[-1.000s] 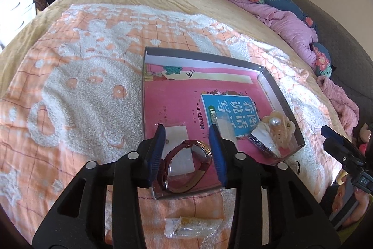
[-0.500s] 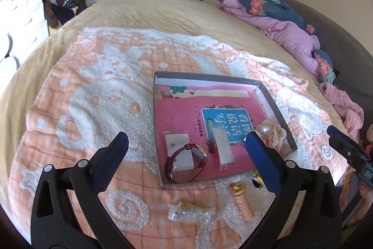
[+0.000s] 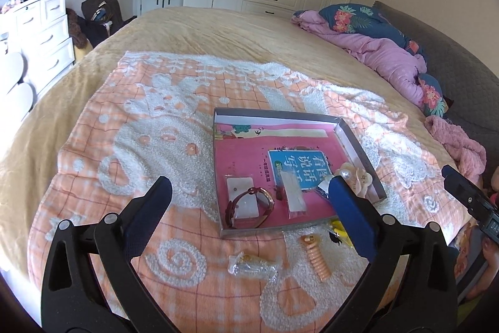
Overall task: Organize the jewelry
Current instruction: 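Withdraw both open tools from the tray toward the remaining items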
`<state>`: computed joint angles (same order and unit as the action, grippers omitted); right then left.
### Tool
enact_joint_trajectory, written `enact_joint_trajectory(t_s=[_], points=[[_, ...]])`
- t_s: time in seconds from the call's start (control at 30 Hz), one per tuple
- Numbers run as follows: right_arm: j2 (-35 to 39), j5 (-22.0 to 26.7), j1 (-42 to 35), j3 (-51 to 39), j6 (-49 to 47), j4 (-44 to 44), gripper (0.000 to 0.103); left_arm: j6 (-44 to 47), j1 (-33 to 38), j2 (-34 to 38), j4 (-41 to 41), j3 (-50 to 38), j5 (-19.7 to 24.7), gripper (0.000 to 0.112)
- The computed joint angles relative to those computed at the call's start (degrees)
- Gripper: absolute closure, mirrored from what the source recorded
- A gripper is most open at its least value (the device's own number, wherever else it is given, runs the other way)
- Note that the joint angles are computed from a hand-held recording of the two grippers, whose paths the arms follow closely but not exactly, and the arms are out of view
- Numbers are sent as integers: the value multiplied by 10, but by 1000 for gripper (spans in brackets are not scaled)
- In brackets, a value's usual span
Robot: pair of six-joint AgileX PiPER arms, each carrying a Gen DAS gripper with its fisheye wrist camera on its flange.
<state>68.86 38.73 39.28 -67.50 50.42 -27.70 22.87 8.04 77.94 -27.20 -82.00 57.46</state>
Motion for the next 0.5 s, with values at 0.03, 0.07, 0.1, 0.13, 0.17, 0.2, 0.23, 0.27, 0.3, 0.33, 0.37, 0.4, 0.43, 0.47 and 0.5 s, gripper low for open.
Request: enact_joint_trajectory(t_s=[0.03, 0.07, 0.1, 0.13, 0.17, 0.2, 0.23, 0.27, 0.3, 0.33, 0.37, 0.4, 0.43, 0.47, 0.5], points=[[-3, 3, 4, 0, 3, -3, 13, 1, 1, -5, -1, 4, 1, 18], [-6, 4, 8, 2, 7, -8, 13, 3, 3, -8, -3, 7, 3, 18], [-8, 6, 10, 3, 10, -11, 13, 6, 5, -13, -5, 12, 4, 18], [-11, 8, 15, 3, 14, -15, 13, 8, 6, -17, -5, 15, 6, 18], [-13, 10, 18, 4, 17, -18, 13, 9, 7, -21, -5, 18, 7, 18], [-15, 13, 23, 4, 23, -25, 13, 12, 8, -24, -6, 21, 9, 18], [-17, 16, 28, 3, 28, -29, 12, 14, 9, -28, -6, 24, 11, 18], [-20, 16, 28, 5, 27, -30, 12, 16, 10, -30, -7, 27, 11, 18], [-23, 18, 33, 7, 31, -34, 12, 18, 11, -34, -8, 30, 13, 18], [-25, 20, 36, 8, 34, -37, 12, 21, 12, -38, -9, 33, 15, 18], [-27, 23, 40, 8, 37, -40, 12, 22, 14, -42, -10, 36, 17, 18], [-27, 24, 42, 7, 36, -40, 12, 23, 15, -45, -11, 38, 18, 18], [-29, 27, 47, 8, 40, -44, 12, 24, 16, -49, -12, 42, 18, 18], [-29, 27, 47, 8, 40, -44, 12, 25, 16, -52, -12, 44, 19, 18], [-30, 29, 51, 10, 43, -47, 12, 25, 16, -54, -11, 45, 19, 18]])
